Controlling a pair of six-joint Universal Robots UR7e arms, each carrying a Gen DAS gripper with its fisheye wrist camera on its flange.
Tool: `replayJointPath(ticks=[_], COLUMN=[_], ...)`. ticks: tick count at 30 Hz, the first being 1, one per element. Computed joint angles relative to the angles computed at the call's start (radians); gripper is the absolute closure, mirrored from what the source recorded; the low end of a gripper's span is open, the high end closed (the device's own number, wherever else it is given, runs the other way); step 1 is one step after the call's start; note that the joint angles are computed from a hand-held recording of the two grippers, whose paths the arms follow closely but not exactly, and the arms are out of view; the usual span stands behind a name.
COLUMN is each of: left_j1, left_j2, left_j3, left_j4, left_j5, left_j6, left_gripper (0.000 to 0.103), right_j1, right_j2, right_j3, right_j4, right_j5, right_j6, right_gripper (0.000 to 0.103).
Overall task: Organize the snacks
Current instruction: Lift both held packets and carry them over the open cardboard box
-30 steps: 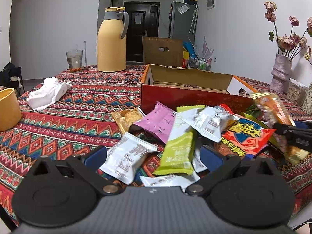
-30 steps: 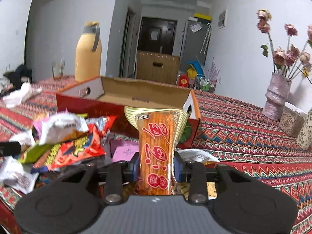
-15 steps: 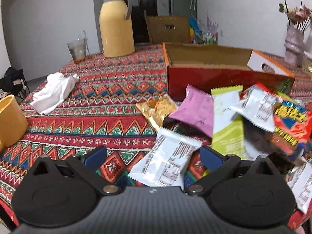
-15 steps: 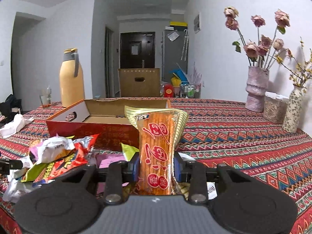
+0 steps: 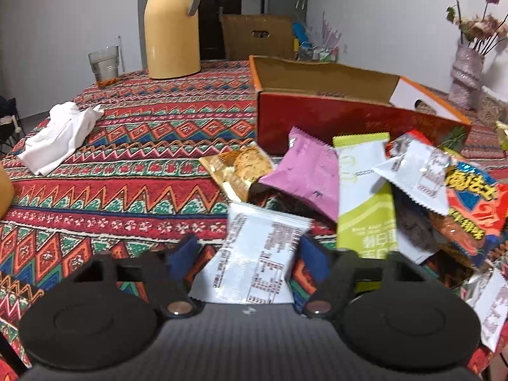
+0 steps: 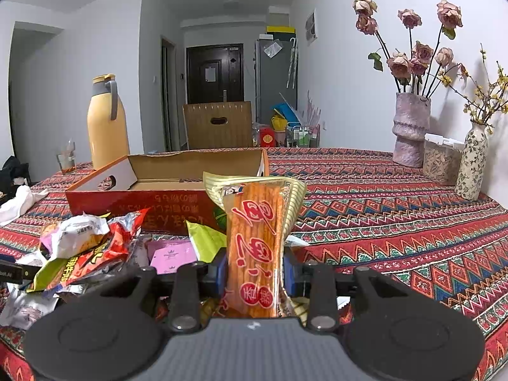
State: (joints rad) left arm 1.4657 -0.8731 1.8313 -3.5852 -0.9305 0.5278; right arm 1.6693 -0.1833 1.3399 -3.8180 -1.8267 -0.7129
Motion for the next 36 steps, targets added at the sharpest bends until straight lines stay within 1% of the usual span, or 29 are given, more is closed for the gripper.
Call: replayJointPath(ticks=[1,2,5,9,15,22,28,36], left_j1=[0.0,0.0,-0.002,-0.014,-0.036,-0.056,-0.081,-0.116], left_j2=[-0.003,-0.006,-0.007,0.008,0.0,-0.006,0.009,0.047], left_j3=[0.004,0.009,0.023,0.041,0.076,0.067,0.023,-0.076], left_j4=[-0.002,-0.003,-0.022,-0.092,-0.194,-0.245,-0.272,-0.263], left_j5=[-0.008,-0.016,-0.025,-0.009,-0.013,-0.035,-0.049,-0.08], left_j6=[-0.001,-0.007,-0.009,0.015,0.046,0.069,0.101,0.129], left_gripper=[0.05,0.057,0.06,0.06,0.06,0.06,0.06,0.06], right_j1=[0.0,0.001,0.001,0.001,0.001,0.009,0.018,0.032], right_j2=[0.0,0.001,0.0,-0.003,-0.012,-0.011,0.0,0.044], right_j3=[-0.001,0.0,0.002,0.01,0.025,0.012,-0.038,-0.18], right_j4=[0.002,0.003,0.007,0.009,-0.002,-0.008,0.021,0.117], right_j5=[0.001,0.002,0.005,0.007,0.015,0.036,0.064,0.099], right_j6=[0.001,0.001,0.001,0.001,0.001,-0.007,-0.005,0.006], right_gripper=[0.07,0.07,0.07,0.07,0.07,0.07,0.07,0.07])
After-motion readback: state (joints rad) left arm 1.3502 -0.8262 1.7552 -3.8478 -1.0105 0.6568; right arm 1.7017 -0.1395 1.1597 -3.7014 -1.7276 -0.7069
